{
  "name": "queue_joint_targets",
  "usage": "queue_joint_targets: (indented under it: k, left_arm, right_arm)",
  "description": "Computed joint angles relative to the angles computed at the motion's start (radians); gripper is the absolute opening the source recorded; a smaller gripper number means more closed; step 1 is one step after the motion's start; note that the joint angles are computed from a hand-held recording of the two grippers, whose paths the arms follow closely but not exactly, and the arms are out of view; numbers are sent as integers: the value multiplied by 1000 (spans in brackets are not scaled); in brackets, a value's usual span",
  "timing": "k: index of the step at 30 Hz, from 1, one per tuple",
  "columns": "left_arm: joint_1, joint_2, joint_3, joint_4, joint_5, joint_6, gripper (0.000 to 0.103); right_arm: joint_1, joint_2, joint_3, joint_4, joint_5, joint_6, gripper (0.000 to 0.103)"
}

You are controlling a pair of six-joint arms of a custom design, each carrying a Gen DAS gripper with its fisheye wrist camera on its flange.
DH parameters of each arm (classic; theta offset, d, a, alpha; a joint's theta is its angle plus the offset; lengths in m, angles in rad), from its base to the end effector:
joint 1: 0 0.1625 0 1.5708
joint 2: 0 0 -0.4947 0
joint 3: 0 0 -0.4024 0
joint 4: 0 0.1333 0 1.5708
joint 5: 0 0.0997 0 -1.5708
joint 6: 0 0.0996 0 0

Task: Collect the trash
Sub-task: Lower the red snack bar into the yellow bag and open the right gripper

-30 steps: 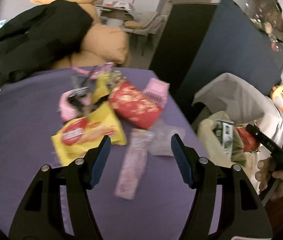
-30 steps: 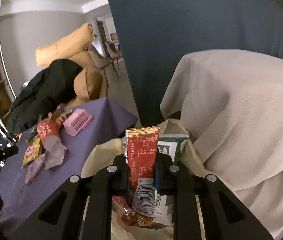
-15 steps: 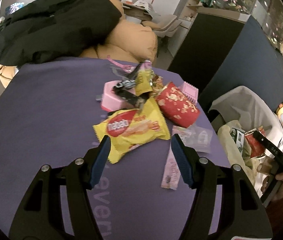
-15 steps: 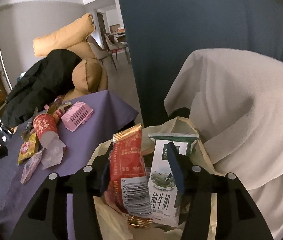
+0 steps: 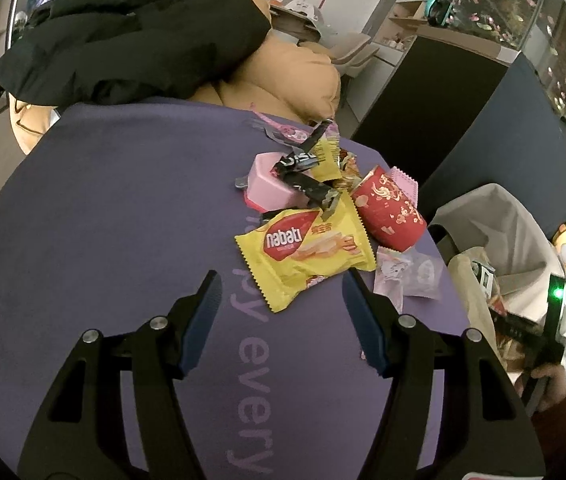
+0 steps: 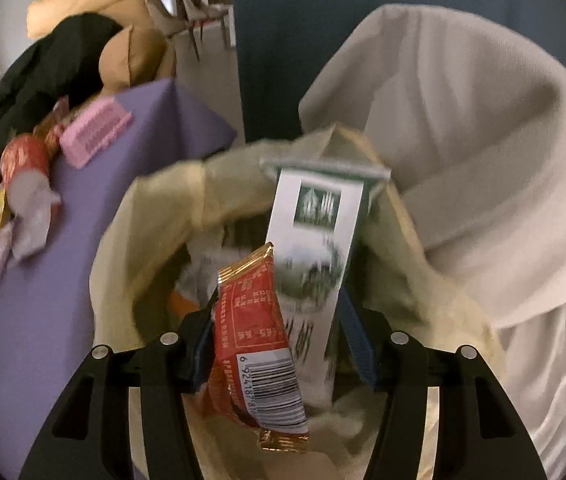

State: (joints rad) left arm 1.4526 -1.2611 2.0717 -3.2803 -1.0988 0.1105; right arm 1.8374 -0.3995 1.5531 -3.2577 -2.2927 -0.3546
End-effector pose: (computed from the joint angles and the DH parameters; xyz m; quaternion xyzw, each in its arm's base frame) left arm 0.1114 -0.5767 0.3649 -0.0010 0.8816 -0.4232 0.2090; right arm 0.2608 -0.6986 -0.0267 0.1872 -0.8878 0.2313 0.3512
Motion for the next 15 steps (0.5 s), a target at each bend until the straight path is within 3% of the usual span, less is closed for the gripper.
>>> queue_joint_targets:
  k: [7, 11, 13, 15]
  left_arm:
    - [23, -2, -4, 5, -45, -23, 59]
    - [25, -8, 2, -2, -59, -23, 59]
    - [25, -12, 5, -4, -62, -23, 59]
    - [24, -12, 4, -7, -60, -20, 59]
  right_arm:
    - [17, -39, 89, 44, -40, 15, 53]
    - [4, -90, 143, 112, 65, 119, 53]
    - [1, -103, 171, 61, 124, 115, 53]
    - [13, -98, 192, -83, 131, 72, 53]
